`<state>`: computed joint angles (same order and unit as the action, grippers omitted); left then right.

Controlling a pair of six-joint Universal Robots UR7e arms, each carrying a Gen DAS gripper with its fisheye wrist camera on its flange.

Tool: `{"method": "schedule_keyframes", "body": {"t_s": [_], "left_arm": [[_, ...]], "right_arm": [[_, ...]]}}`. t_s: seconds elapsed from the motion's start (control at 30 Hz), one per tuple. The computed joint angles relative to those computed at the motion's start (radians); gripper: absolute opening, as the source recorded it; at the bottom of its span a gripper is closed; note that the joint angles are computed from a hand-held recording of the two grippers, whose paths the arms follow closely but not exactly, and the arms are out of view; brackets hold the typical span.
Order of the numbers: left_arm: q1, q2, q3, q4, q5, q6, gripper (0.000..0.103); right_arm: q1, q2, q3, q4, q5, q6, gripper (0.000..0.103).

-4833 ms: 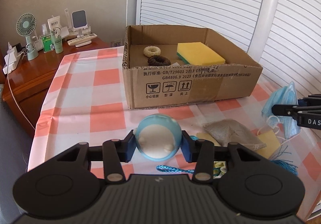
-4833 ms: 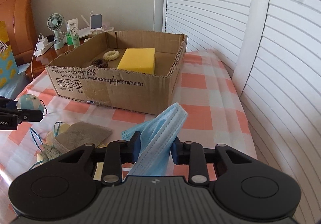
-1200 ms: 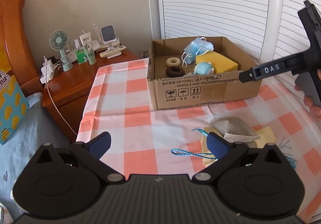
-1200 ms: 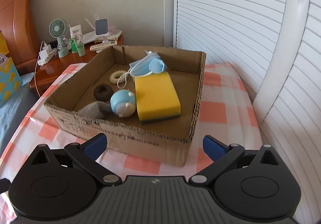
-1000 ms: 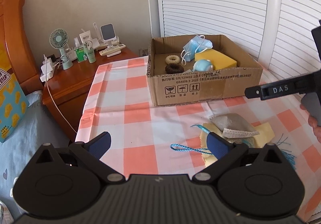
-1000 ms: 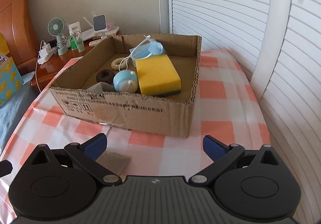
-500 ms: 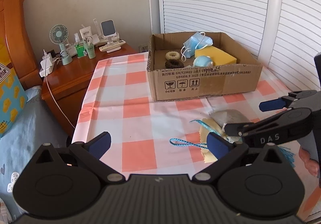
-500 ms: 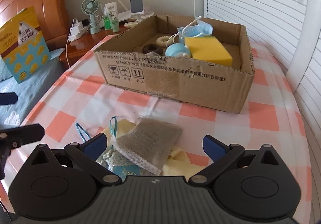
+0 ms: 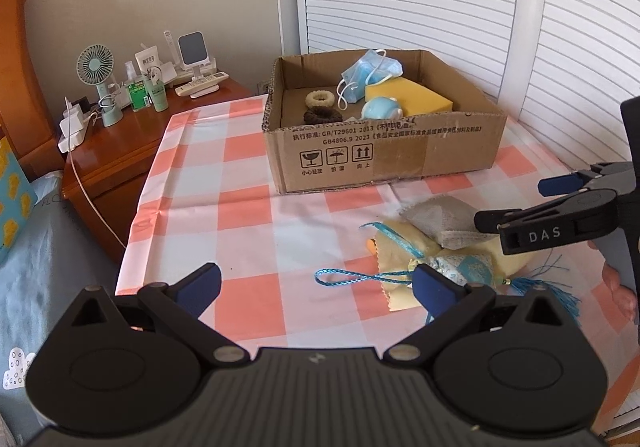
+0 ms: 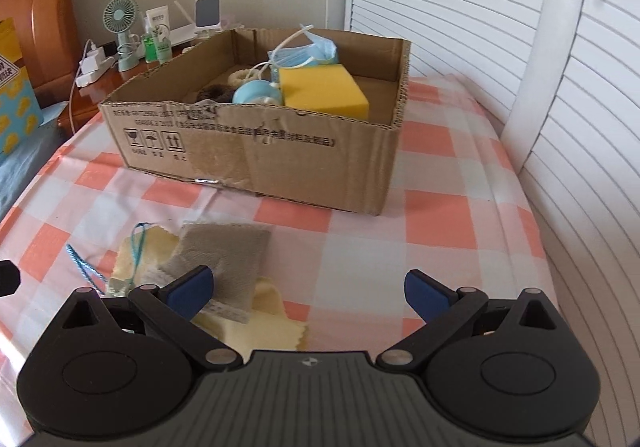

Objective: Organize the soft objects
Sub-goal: 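Move both tools back over the sachet and grey pouch on the yellow cloth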

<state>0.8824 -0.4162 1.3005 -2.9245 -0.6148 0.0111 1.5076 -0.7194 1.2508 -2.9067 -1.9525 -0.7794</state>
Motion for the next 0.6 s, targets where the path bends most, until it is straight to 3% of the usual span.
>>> {"method": "schedule_keyframes", "body": {"t_s": [0.33, 0.6], "left_arm": [[0.007, 0.015, -0.023, 0.018, -0.066, 0.031, 0.101], [0.015, 0.057, -0.07, 0.03, -0.153, 0.109, 0.101]], "right_arm": [[-0.023, 0.004, 0.021, -0.076, -0.051, -0.076, 0.103], [-0.051, -0.029, 0.038, -0.033, 0.011, -0.07, 0.103]]}}
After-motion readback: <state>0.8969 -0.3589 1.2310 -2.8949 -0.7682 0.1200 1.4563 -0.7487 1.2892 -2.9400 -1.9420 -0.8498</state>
